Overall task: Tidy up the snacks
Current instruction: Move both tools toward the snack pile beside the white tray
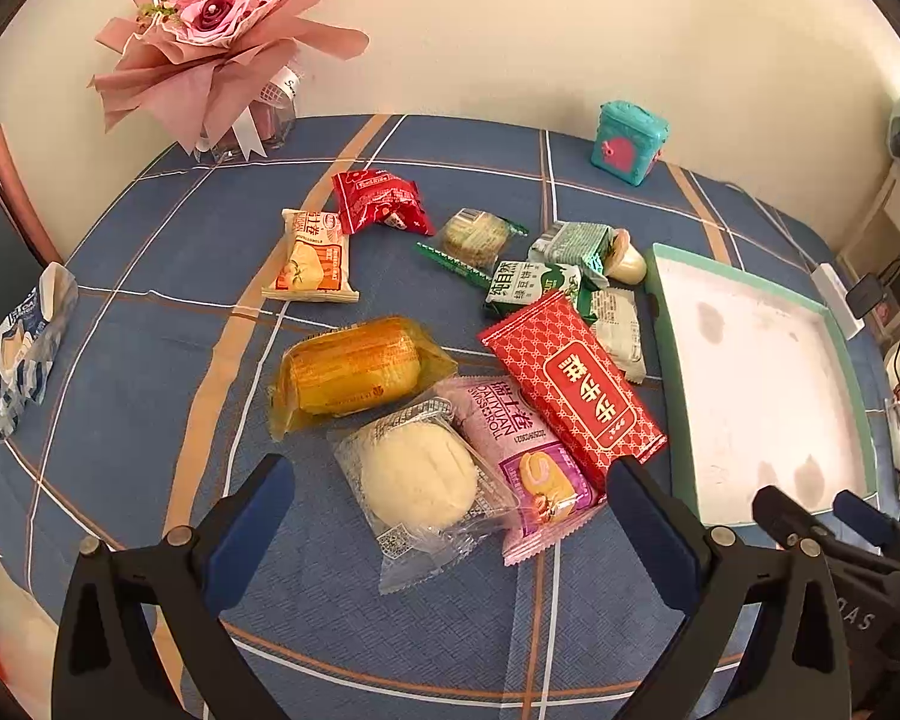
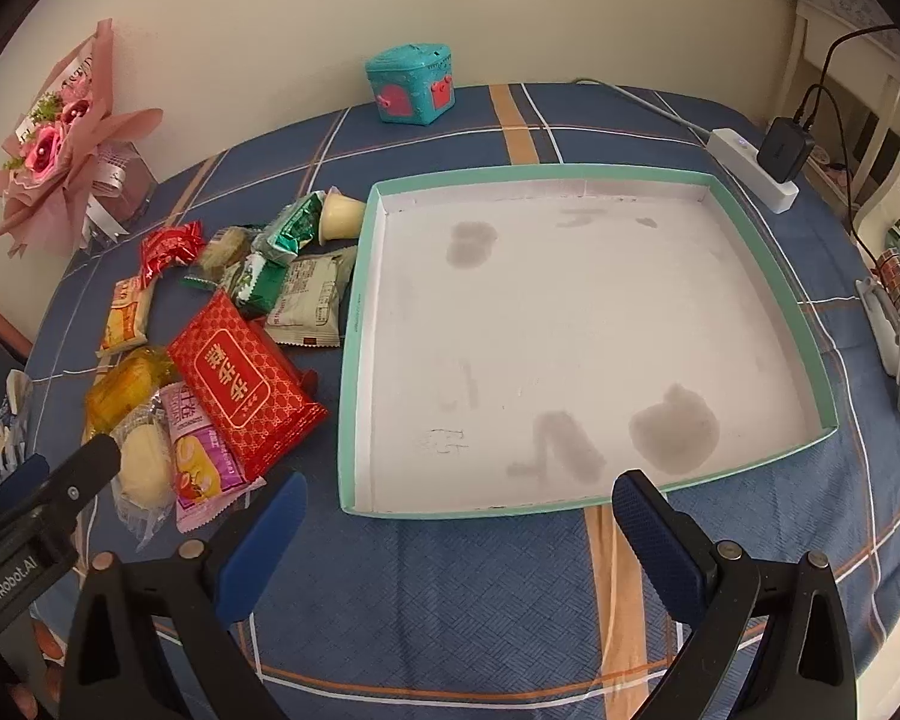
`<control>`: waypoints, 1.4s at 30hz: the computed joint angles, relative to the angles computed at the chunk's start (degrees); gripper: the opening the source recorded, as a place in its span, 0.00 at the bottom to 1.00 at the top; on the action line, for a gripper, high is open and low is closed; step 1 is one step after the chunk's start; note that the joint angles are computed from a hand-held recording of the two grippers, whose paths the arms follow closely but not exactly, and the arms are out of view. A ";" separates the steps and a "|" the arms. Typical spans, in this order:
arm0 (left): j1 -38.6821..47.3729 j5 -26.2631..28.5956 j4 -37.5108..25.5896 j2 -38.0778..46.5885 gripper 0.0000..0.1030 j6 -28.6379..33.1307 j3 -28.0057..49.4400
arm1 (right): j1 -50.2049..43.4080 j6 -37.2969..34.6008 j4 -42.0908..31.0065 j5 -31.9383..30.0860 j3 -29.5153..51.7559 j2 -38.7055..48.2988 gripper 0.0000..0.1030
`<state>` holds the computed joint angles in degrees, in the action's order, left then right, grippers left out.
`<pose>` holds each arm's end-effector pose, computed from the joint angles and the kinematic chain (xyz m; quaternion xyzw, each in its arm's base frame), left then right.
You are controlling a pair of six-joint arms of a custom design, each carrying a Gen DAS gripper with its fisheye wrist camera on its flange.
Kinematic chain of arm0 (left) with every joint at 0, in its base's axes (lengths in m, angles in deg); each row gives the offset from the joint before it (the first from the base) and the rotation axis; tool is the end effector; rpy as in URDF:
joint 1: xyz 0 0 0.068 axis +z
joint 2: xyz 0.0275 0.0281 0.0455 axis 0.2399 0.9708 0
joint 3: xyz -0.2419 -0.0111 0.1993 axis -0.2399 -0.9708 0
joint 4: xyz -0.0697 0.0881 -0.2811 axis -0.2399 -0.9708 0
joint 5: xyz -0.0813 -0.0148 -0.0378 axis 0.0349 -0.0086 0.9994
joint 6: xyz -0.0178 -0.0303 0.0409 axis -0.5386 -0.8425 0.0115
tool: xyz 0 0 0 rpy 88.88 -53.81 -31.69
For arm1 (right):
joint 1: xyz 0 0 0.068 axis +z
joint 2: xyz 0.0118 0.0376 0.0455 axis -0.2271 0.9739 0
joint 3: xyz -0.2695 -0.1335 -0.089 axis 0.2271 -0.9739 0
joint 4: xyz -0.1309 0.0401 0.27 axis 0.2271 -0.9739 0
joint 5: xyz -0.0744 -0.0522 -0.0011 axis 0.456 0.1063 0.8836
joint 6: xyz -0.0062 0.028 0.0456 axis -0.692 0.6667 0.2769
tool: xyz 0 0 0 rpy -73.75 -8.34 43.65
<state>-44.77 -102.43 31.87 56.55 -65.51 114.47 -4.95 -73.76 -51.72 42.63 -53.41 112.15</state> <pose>0.1433 -0.1997 0.0882 -0.3330 0.9037 0.0691 0.2601 0.2719 0.0459 0.0874 -0.2204 0.9470 0.0806 0.2194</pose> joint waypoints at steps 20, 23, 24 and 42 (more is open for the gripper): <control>1.26 2.89 1.67 1.54 1.00 0.49 -0.60 | -0.38 0.72 1.02 -0.03 -0.27 -0.95 0.99; 1.29 3.13 1.58 1.80 1.00 0.45 -0.59 | -0.50 0.64 1.12 -0.04 -0.33 -1.07 0.99; 1.38 3.24 1.27 1.89 1.00 0.27 -0.44 | -0.47 0.65 1.15 0.07 -0.37 -1.13 0.99; 1.59 3.11 3.60 2.53 1.00 0.51 -1.34 | -0.29 0.84 2.12 1.11 -0.65 -1.41 1.00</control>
<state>-43.18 -99.32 35.47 59.08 -65.00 113.13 -5.25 -72.92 -49.60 43.74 -54.06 110.75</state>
